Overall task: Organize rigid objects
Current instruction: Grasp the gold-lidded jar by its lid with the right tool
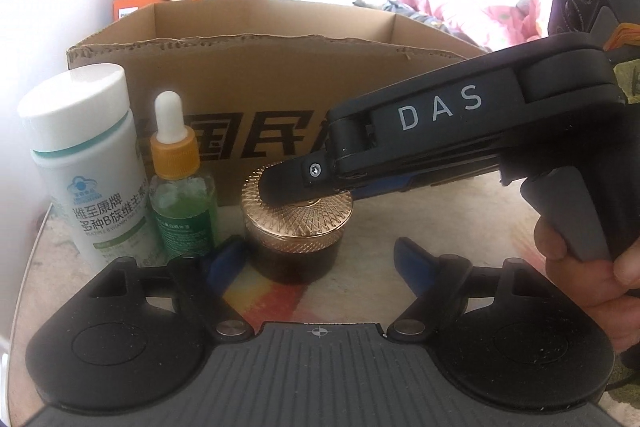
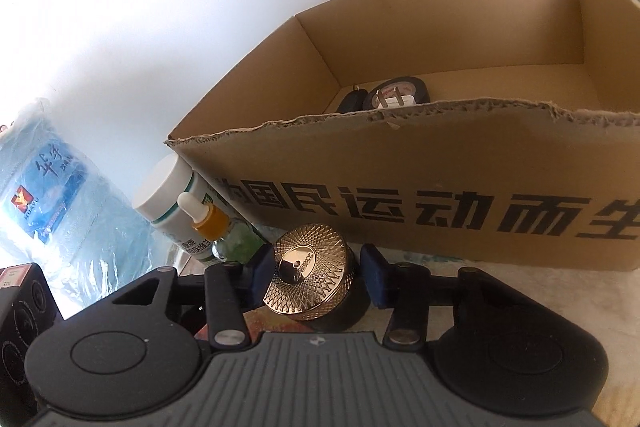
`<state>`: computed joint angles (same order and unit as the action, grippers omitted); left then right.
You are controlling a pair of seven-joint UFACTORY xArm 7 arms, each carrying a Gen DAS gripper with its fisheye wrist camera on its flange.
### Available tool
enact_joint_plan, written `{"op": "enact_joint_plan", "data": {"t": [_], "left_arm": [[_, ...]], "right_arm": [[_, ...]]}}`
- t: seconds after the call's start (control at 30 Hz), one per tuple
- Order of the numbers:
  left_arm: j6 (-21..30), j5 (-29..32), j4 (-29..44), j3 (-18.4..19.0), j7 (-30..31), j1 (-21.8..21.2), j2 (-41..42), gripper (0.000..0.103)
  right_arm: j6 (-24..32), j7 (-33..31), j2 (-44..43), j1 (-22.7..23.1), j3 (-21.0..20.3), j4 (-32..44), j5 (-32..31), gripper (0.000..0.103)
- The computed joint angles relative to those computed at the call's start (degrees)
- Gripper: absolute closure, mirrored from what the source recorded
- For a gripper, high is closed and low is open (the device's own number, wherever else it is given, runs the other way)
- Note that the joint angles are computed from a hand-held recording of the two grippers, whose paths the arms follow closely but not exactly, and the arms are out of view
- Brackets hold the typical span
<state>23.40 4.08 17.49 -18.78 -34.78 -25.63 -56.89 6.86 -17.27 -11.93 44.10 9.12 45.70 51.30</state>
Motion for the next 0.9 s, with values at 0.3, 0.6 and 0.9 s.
{"op": "enact_joint_plan", "data": {"t": [0.3,0.6,0.9], "left_arm": [[0.47,-1.04,1.17,-1.40,-0.90,-3.53,0.93,0.022],[-2.08,-1.79,1.86,-2.19,-1.12,-7.02,3.67,0.022],[-4.75,-2.33,3.10,-2.23,-0.48,-9.31,7.21,0.022]], "right_arm": [[3.09,7.31,-5.59,-2.59,0.28,-4.65,-7.34,0.052],[4.35,19.91,-14.97,-3.92,0.04,-12.79,-17.17,0.052],[6.51,29.16,-21.57,-4.79,-1.38,-17.50,-24.92,0.052]]}}
